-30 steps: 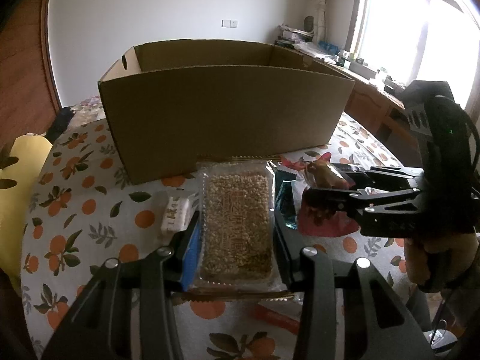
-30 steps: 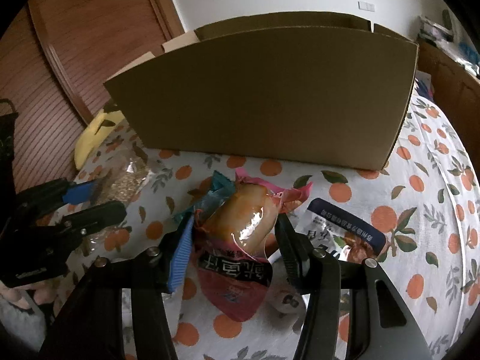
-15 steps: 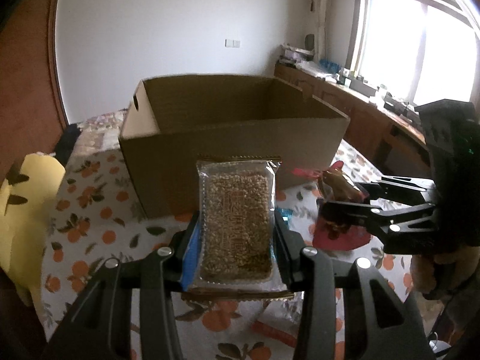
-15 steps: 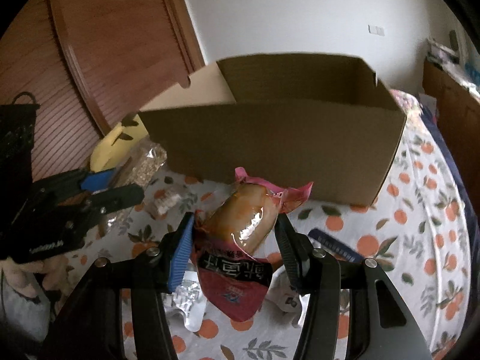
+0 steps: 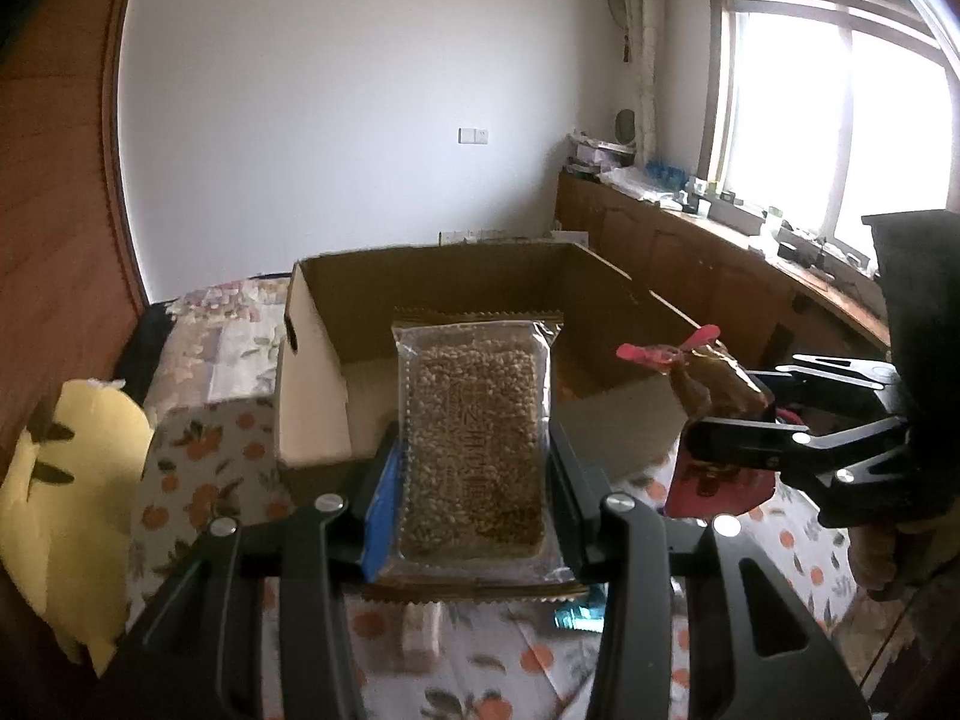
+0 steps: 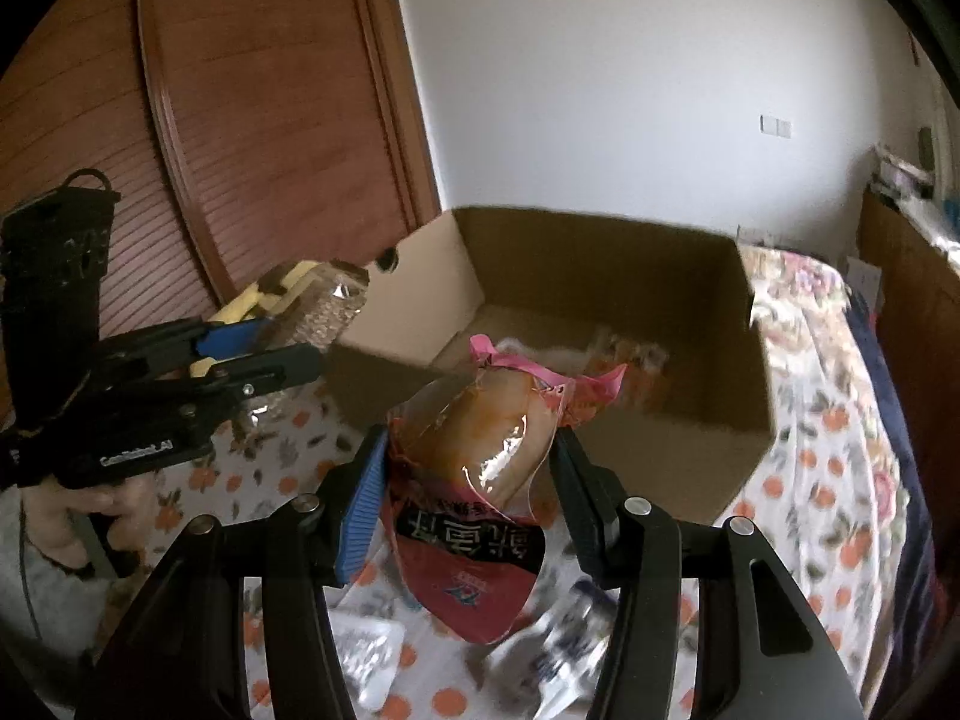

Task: Organize snacks
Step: 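Carry the oat packet and bread packet over the cardboard box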

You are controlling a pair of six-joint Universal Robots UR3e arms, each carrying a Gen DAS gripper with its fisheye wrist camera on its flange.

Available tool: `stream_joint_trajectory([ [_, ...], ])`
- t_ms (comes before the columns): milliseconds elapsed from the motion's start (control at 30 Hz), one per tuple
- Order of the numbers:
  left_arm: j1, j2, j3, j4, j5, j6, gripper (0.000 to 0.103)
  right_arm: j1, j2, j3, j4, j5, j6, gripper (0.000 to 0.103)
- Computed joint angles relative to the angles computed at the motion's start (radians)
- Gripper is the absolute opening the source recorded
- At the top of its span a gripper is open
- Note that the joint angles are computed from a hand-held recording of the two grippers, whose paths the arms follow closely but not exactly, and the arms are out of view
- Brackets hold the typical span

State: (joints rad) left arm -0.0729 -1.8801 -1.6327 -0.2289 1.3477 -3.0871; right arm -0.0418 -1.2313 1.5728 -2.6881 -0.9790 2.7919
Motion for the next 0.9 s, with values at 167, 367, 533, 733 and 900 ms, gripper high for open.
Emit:
stream_joint_trajectory([
  [167,0.003,-0.111,0.191,-0.066,-0.007,0.004,0.043,0.015,0.115,-0.194,0.049,-0.008,0.015,0.055],
  [367,0.004,-0.217,0.361,-0.115,-0.010,0.008,0.043,0.030,0.231,-0.365,0.082,-0.001,0.036,0.055],
  [533,0.010,-0.310,0.505,-0.182,-0.013,0.011,0.043,0.044,0.347,-0.537,0.125,-0.010,0.050,0.055],
  [733,0.015,-0.414,0.651,-0.275,-0.011,-0.025,0.043,0.046,0.475,-0.724,0.186,-0.041,0.086,0.055],
  [900,0.012,-0.463,0.705,-0.306,-0.004,-0.025,0.043,0.046,0.575,-0.875,0.250,-0.070,0.128,0.055],
])
